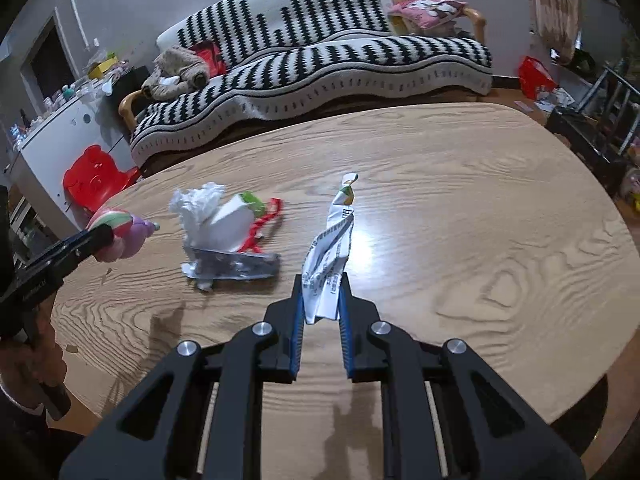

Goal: Collect trash
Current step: 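Carry striped ball and white wrapper over the black bin and release both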

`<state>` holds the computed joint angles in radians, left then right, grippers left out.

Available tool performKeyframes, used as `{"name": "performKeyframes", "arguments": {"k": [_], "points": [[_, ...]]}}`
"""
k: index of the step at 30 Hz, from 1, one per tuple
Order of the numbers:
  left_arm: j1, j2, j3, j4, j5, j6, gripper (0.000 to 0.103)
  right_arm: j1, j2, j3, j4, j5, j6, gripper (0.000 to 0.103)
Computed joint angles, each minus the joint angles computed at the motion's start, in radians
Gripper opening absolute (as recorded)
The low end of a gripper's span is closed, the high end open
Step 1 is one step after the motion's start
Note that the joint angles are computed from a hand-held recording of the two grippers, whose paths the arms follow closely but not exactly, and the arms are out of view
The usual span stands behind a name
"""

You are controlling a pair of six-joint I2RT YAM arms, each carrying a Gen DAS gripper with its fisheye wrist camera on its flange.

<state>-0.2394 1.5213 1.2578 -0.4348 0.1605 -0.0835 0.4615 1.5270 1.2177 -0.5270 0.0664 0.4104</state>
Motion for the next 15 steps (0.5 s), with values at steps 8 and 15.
{"name": "performKeyframes", "arguments": {"k": [8,15], "points": [[-0.277,0.087,0.077,-0.008,-0.127,-0.043,0.037,-0.153,-0.199,-0.152,-0.049,-0.02,-0.051,0.016],[-0.474,0.239,0.223,-0.017,-0.166,-0.099,0.037,-0.354,-0.386,-0.266,-0.119,-0.076,-0.132,0.016]]}}
